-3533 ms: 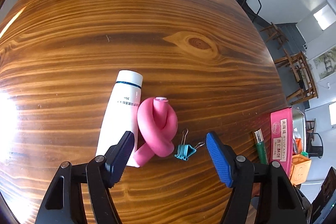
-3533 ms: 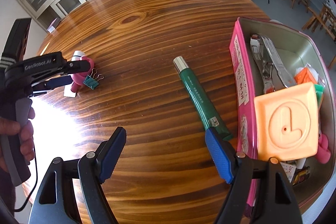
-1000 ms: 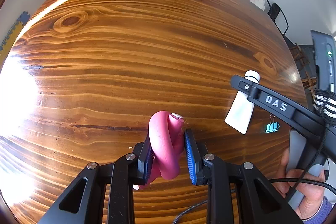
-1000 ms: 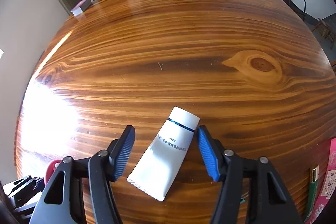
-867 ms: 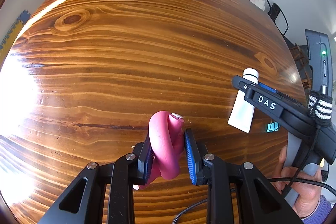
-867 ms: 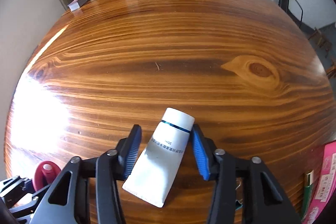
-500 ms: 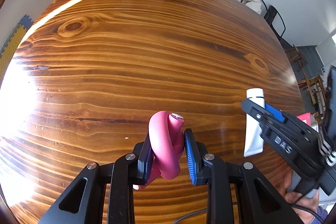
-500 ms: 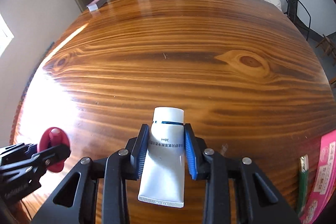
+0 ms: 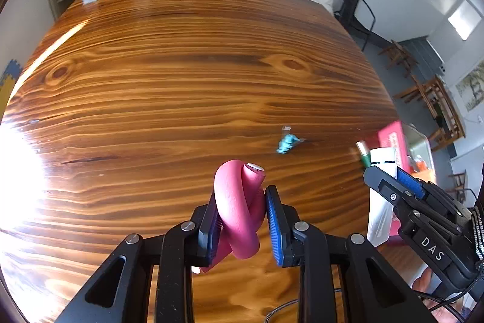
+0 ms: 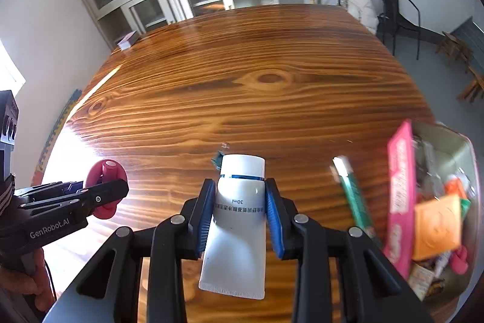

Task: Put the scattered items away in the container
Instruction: 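Carry the pink toy and white tube into the tin and open both tools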

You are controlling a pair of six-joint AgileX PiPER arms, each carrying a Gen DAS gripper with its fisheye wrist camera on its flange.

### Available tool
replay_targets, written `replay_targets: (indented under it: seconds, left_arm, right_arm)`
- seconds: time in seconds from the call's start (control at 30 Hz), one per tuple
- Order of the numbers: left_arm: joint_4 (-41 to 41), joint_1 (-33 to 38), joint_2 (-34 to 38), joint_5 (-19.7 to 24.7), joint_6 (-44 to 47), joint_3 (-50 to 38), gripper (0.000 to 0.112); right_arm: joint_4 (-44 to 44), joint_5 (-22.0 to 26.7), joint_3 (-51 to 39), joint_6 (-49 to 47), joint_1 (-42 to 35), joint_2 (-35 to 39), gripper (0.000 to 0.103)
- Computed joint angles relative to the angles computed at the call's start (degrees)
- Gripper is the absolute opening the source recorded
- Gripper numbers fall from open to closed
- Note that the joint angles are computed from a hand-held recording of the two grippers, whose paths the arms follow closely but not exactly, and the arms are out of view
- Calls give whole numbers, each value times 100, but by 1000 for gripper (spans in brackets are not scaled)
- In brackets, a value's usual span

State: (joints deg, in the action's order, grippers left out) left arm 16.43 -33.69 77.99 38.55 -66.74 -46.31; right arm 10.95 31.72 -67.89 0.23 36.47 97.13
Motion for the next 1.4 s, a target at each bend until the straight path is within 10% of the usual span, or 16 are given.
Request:
replay_targets:
  seconds: [0.4, 0.77, 1.4]
  left_arm:
    - [285, -1733, 1945, 653, -267, -2780, 29]
    - [32, -2229, 3905, 1408, 511, -5790, 29]
    - [74, -2405, 5753, 2961, 1077, -9263, 29]
  right_arm:
    - [1036, 430, 1220, -1946, -2515, -1802, 36]
    - [2088, 1087, 1336, -4110, -4869, -1773, 36]
    - [2857, 1549, 783, -5431, -5539, -1222, 36]
